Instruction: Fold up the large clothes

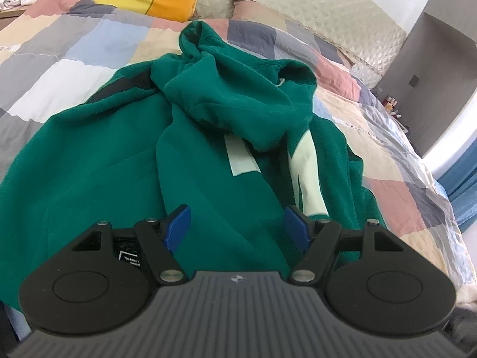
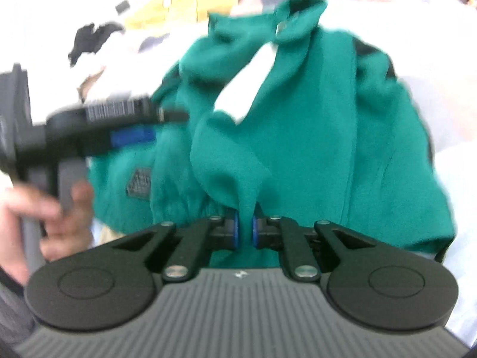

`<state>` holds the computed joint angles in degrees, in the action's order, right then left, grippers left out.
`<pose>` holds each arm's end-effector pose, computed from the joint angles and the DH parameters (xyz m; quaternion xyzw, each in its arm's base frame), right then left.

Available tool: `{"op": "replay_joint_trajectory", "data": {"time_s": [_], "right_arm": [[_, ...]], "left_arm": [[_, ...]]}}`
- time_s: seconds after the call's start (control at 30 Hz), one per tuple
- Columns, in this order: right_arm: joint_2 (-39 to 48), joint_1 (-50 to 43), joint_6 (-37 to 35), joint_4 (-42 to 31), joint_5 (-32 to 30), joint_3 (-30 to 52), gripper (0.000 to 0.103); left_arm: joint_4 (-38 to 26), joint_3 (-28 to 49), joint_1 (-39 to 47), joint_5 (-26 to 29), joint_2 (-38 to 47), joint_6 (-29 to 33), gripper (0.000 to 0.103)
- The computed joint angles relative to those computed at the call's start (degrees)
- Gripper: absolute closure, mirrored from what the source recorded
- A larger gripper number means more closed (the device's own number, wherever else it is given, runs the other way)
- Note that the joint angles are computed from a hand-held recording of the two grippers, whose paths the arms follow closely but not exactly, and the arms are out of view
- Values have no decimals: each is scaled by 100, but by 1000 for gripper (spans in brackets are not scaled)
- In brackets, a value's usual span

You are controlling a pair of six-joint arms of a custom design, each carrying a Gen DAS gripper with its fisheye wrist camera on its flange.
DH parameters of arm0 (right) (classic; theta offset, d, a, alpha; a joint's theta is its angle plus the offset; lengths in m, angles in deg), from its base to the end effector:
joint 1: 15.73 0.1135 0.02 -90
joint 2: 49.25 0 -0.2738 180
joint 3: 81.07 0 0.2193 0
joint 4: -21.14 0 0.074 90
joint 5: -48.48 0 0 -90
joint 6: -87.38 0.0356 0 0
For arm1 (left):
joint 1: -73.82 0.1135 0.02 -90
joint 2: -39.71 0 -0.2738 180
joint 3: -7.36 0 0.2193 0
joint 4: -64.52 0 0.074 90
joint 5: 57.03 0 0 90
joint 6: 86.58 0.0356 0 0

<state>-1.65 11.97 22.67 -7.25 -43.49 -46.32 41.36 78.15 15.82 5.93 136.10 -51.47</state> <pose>0.1159 0.0622 0.1947 -0.0262 0.9103 0.1981 0.3624 0.1822 -0.2610 0.2114 -0.0576 0.9119 -0.1644 0.3716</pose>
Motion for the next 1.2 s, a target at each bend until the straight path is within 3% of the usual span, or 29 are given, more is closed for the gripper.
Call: {"op": "replay_joint_trajectory", "data": {"time_s": [0.1, 0.23, 0.43, 0.67, 0.9, 1.07, 1.2], "right_arm": [[-327, -625, -226, -108, -86, 318, 91], [99, -1954, -792, 254, -544, 836, 92], [1489, -4087, -1288, 935, -1594, 1850, 92], [3343, -6031, -1117, 1749, -2314, 2930, 93], [5655, -6568, -1492, 1849, -1510, 4862, 93], [7247, -6456, -1821, 1924, -558, 6188, 93], [8336, -6472, -1879, 1489, -315, 7263, 93]], "left_arm": [[-41, 40, -22, 36, 31, 102, 29], [-14, 67, -14, 94, 131, 186, 29], [-62, 162, 9, 31, 259, 105, 29], [63, 277, 80, -293, 400, -84, 29], [345, 648, 288, -561, 777, 67, 29], [621, 1037, 636, 34, 1402, 370, 29], [839, 1268, 792, 255, 1782, 703, 29]]}}
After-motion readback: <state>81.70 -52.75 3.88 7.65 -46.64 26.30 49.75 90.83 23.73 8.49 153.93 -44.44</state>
